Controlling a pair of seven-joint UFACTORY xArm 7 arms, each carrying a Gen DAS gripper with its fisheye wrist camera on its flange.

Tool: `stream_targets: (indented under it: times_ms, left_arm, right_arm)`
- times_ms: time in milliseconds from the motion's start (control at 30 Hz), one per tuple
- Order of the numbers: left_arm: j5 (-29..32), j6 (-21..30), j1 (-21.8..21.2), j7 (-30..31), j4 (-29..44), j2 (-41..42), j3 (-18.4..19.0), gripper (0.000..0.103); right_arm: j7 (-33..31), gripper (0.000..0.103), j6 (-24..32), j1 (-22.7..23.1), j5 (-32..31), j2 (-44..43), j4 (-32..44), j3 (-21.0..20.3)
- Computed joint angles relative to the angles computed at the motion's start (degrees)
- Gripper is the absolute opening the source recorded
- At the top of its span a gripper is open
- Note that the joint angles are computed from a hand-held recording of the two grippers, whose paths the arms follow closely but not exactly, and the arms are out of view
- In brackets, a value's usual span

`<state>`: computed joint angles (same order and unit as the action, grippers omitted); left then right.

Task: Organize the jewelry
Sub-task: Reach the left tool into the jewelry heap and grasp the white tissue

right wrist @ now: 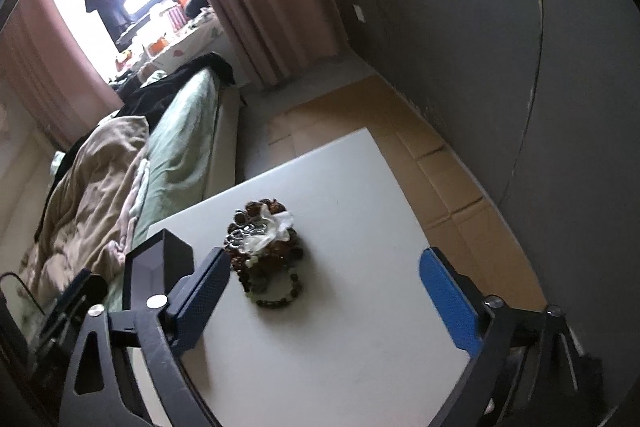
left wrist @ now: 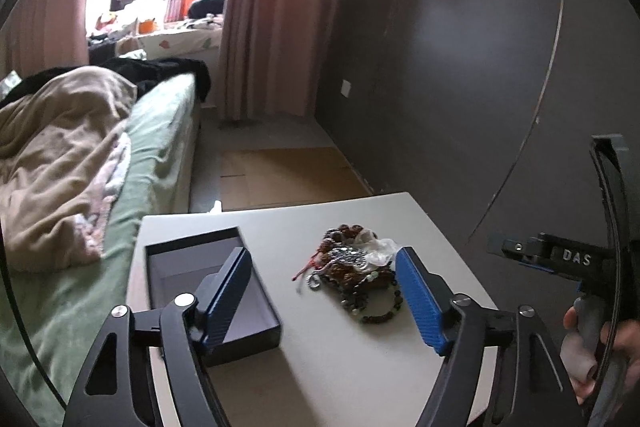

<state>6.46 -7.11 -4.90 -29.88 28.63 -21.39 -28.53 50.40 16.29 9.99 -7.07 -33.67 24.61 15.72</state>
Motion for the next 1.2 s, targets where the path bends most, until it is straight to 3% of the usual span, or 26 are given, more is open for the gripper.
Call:
stream_targets:
  times_ms: [67, 233, 300, 433, 600, 733, 967, 1200]
  left_arm:
    - [0.6, 0.0, 1.8, 0.1, 1.7, 1.9, -2.2, 0.071]
    - [2.1, 1.4, 1.7, 0.7, 6.0, 7.6, -3.1, 0.051]
    - [3.2, 1.9, 0.6, 0.8, 7.9, 10.6, -2.3, 0.051]
    - [9.1, 5.8, 3.8, -2.3, 12.8, 15.5, -5.4, 0.051]
    - [8.0, 8.4, -1.5, -0.9, 17.0, 20.3, -0.9, 0.051]
    - [15.9, 12.4, -4.6, -6.9, 21.3, 23.8, 1.9, 0.051]
    - [20.0, 19.2, -12.2, -8.7, 28.6, 29.3, 7.4, 0.050]
    - [21.8, 25.1, -19.4, -9.0, 34.2, 34.4, 13.5, 0.037]
  right_arm:
    - [-0.9, 0.086, 0.1, 1.0, 1.4, 1.1, 0.2, -2.0]
    - [-2.0, 0.086, -1.1, 1.6, 4.0, 2.8, 0.3, -4.6]
    - [-3.1, 0.086, -1.8, 2.5, 5.5, 3.7, 0.4, -5.9]
    - [-5.0, 0.086, -3.2, 3.1, 7.8, 5.7, 0.9, -7.6]
    - [-6.7, 0.081, -5.3, 5.2, 12.9, 8.3, 1.1, -10.9]
    - [-9.4, 0.077, -6.6, 7.7, 17.9, 10.5, 1.6, -13.8]
    - [-14.8, 0.075, -7.5, 11.3, 26.0, 11.4, 2.0, -17.7]
    - [-18.3, 0.075, -9.1, 13.3, 31.6, 10.9, 1.6, -20.3]
